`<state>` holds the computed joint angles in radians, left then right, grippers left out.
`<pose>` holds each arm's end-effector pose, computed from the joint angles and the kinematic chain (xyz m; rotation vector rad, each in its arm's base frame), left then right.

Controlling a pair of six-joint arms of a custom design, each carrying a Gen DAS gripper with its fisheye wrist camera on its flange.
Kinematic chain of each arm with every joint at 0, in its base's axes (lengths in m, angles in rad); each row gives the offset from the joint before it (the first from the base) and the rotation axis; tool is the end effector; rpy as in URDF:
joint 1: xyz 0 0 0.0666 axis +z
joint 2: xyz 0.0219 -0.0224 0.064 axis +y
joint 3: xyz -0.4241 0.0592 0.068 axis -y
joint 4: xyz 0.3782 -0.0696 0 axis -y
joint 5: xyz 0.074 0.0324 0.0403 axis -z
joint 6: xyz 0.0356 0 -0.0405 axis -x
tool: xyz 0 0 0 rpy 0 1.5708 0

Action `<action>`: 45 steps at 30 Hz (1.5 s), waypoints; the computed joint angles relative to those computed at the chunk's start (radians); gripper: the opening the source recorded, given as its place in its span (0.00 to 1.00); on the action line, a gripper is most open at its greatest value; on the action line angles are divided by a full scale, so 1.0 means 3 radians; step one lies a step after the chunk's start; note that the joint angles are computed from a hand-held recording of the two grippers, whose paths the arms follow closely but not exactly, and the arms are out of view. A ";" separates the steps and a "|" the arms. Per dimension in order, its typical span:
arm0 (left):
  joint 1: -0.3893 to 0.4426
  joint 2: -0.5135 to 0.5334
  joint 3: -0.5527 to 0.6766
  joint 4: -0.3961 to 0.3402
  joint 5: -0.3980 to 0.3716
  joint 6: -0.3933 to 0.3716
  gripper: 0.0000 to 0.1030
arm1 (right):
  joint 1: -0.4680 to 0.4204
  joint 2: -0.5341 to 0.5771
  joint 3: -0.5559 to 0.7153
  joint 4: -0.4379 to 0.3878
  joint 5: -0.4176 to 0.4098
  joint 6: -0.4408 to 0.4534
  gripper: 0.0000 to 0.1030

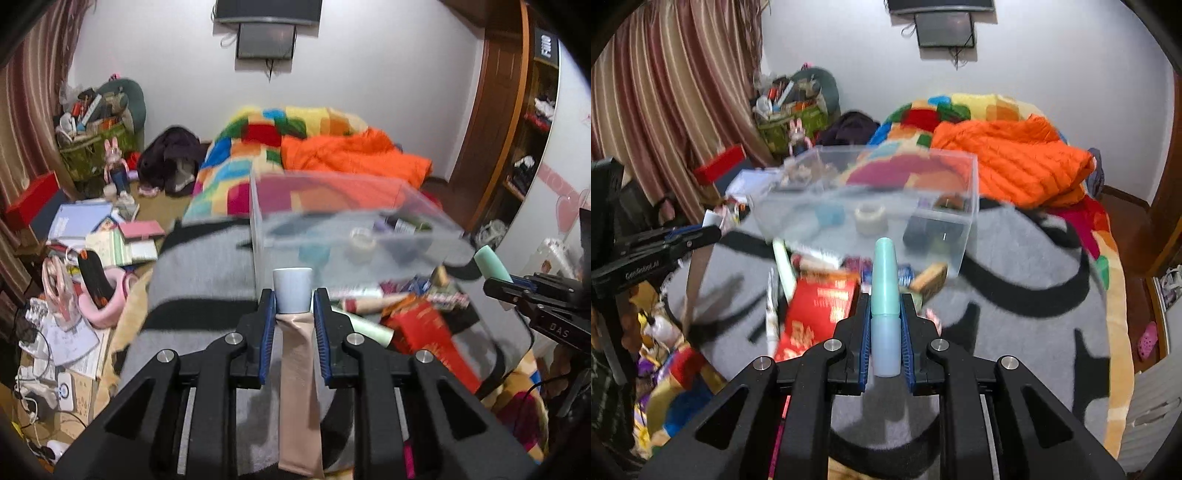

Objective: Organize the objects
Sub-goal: 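Carry both tubes into the clear bin and open both tools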

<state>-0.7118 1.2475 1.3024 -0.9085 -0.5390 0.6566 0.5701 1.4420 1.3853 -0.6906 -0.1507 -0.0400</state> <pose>0.3129 -0.2463 0.4962 -0.1717 2.2682 -0.0517 0.4119 0.2699 0.4641 -0.6921 2.2532 0.4786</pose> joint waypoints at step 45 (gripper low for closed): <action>0.0433 0.1130 0.1201 -0.0068 0.0141 -0.0953 0.20 | 0.0073 0.1385 0.1761 -0.0828 0.0241 0.0034 0.13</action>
